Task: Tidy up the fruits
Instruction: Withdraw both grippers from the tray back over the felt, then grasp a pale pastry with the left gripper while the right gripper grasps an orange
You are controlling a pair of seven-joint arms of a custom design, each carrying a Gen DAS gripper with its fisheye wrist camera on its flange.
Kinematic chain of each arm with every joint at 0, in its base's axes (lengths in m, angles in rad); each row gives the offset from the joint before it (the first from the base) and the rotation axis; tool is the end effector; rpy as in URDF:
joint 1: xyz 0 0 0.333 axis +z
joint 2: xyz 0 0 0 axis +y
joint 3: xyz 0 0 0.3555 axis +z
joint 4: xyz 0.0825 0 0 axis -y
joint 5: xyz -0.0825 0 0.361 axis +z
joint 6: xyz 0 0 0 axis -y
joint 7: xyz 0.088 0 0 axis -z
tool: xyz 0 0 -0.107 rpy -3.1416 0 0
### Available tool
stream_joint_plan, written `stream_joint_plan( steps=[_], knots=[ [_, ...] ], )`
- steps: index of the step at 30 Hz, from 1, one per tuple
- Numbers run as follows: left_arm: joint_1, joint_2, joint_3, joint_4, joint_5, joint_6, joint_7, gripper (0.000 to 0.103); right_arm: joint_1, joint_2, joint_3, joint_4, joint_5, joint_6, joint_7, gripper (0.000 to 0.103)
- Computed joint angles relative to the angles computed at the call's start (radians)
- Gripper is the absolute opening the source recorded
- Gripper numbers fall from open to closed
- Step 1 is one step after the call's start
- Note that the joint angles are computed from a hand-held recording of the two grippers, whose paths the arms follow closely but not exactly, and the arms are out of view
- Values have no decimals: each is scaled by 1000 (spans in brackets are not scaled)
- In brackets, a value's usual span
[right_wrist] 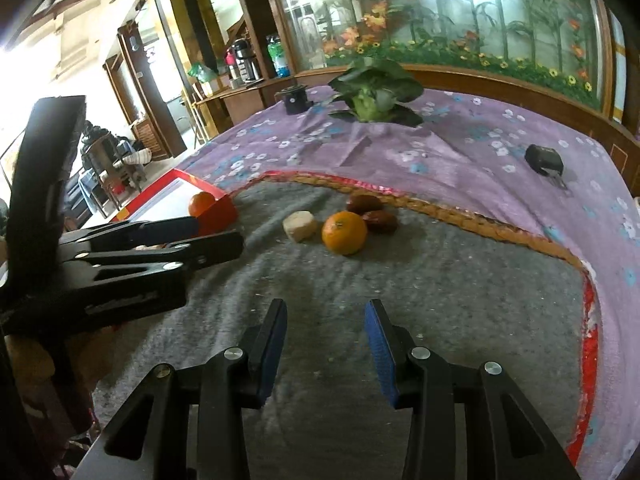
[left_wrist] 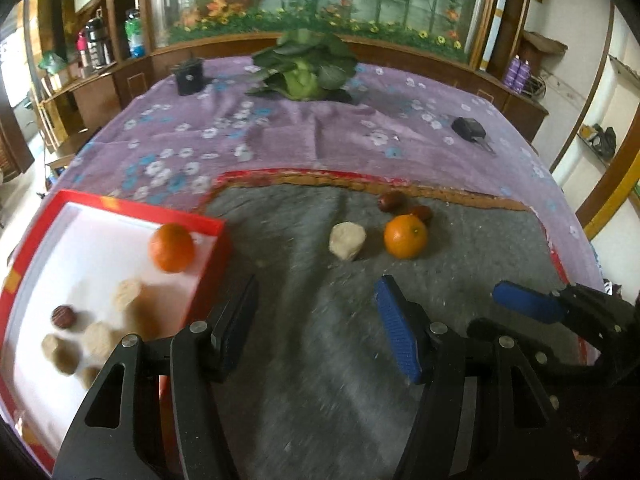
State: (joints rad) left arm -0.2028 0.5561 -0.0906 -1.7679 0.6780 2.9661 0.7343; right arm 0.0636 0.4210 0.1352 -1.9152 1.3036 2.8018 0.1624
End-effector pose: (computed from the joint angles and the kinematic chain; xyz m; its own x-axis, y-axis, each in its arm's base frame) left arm 0.6631 -0.2334 0.3640 -0.0814 -0.9944 0.0672 -0.7785 0.0214 -0.6273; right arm 0.6380 0.0733 0.3516 0.4676 -0.8577 -0.2137 -0.6971 -0.2092 -0.6857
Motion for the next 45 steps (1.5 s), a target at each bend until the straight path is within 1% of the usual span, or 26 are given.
stream_joint_plan(
  steps=[2,4,7,12,14,15,16,17,20,22,25,27,30,32,33,36,39,41,42,43,44,45],
  knots=[
    [20,30,-35,38,-22,-16,47,61,-7,7,-2,10,2,-9,5,40],
    [25,56,-53,76,-40,-41,88,61,-14,13,-3,16,5,-20,8,40],
    [47,98,-95,130,-84,-66,171,61,-20,20,-5,25,3,-31,13,40],
    [24,149,-78,208,-122,-122,218,61,-27,36,-7,40,-17,-51,30,41],
    [9,153,-53,210,-115,-109,207,59,-30,40,-7,42,-23,-54,34,41],
    [11,156,-54,211,-115,-103,213,51,-30,42,-7,44,-26,-55,37,41],
    [6,160,-46,219,-113,-113,213,42,-31,44,-7,46,-31,-57,44,41],
    [2,166,-41,228,-112,-129,216,39,-30,47,-8,48,-39,-58,52,41],
    [-8,164,-25,218,-94,-108,212,37,-26,48,-8,50,-62,-53,69,41],
    [-21,158,-5,208,-78,-98,189,32,-21,47,-8,53,-82,-50,83,41],
    [-1,141,-21,179,-86,-70,180,25,-10,48,-8,62,-114,-37,98,41],
    [4,131,-24,167,-88,-60,173,25,6,60,-14,82,-159,-25,134,41],
    [-5,120,-12,153,-78,-54,152,24,17,86,-9,117,-208,-14,179,41],
    [-2,111,-13,139,-74,-44,143,17,33,113,-14,150,-262,-8,227,41],
    [-1,107,-11,133,-71,-35,138,11,39,124,-13,163,-284,1,242,41],
    [21,102,-32,122,-80,-25,149,11,57,168,-23,220,-356,15,328,41],
    [67,106,-83,114,-117,-18,190,10,68,209,-39,268,-433,15,422,41],
    [75,107,-94,113,-133,-17,206,11,51,222,-20,282,-454,5,437,41],
    [83,109,-104,113,-146,-15,213,13,37,223,-2,282,-451,9,427,38],
    [92,111,-116,114,-159,-15,223,19,18,220,23,276,-435,17,402,33],
    [85,110,-107,114,-162,-13,218,22,17,218,24,271,-437,24,402,33],
    [74,108,-91,113,-160,-9,207,30,14,215,27,266,-437,29,398,33]
  ],
)
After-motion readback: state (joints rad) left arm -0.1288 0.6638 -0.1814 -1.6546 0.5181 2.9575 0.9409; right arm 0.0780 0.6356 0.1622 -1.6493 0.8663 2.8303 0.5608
